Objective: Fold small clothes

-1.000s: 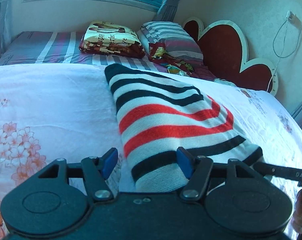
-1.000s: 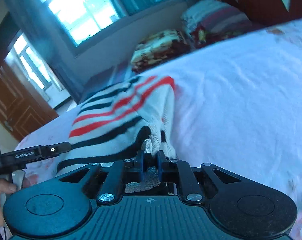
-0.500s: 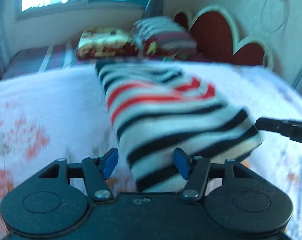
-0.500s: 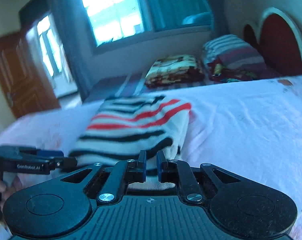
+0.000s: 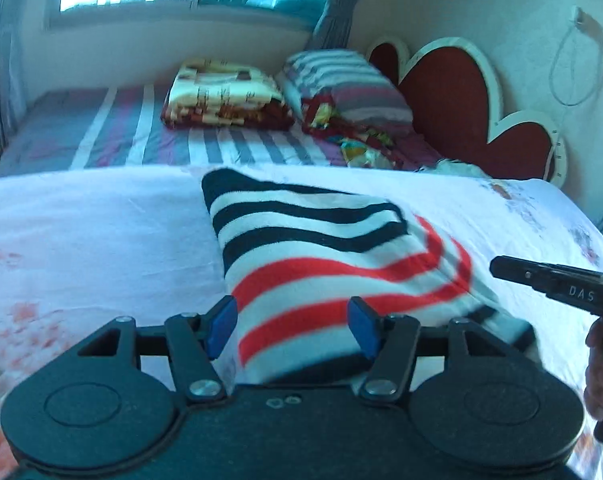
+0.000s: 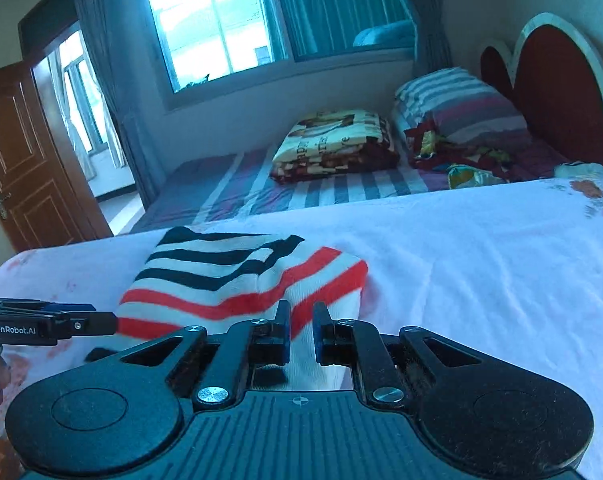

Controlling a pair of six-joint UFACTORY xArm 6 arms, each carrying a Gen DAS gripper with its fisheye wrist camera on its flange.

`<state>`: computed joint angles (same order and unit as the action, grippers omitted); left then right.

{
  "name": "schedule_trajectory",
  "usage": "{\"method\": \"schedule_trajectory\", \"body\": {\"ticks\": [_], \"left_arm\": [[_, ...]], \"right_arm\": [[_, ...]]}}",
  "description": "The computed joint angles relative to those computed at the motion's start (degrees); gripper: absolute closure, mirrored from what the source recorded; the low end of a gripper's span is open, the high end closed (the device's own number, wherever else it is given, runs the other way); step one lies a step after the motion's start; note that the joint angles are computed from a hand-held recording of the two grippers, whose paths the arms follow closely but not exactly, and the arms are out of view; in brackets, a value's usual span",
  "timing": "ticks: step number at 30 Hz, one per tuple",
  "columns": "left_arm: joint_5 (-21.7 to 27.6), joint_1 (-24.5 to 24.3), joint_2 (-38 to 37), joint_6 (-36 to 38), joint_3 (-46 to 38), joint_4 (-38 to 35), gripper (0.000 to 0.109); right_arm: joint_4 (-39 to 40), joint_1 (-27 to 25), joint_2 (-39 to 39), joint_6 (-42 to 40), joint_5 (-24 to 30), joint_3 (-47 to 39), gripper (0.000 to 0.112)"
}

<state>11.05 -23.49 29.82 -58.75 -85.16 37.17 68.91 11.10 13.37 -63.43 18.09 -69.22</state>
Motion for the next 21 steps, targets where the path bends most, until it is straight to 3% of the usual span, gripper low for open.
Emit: {"method": "schedule_trajectory", "body": {"ticks": [3,7,11,13,18,21], "left_arm": [[1.47,-0.17,3.28,4.88,-2.66,-3.89,0.045],[0.37,0.06,3.16,-3.21,-1.4,3.39,0.042],[0.44,0.24,2.93,-3.11,-1.08,2.89,0.04],[1.2,0.08,2.63,-1.67,-1.11,1.85,0.04],[3.51,-0.62,2.46,-0.45,-2.02,1.64,0.04],[3.69,-0.7,2.47,-0.74,-2.01,1.69,0.041]], "right_arm": [[-7.73,-0.04,5.19,5.15,-0.15,-2.81,0.101],[-4.91,-0.91,5.67,3.89,0.99,-2.69,0.101],[-9.64,-0.4,5.61,6.64,0.09,-2.85,0.101],[-9.99,-0.3,4.27,7.41,0.08,-2.23,0.101],[-0.93,-0.26,-2.45,-1.3,1.02,2.89,0.101],[-8.09,0.45,-2.37,2.93,0.89,5.14,0.101]]}}
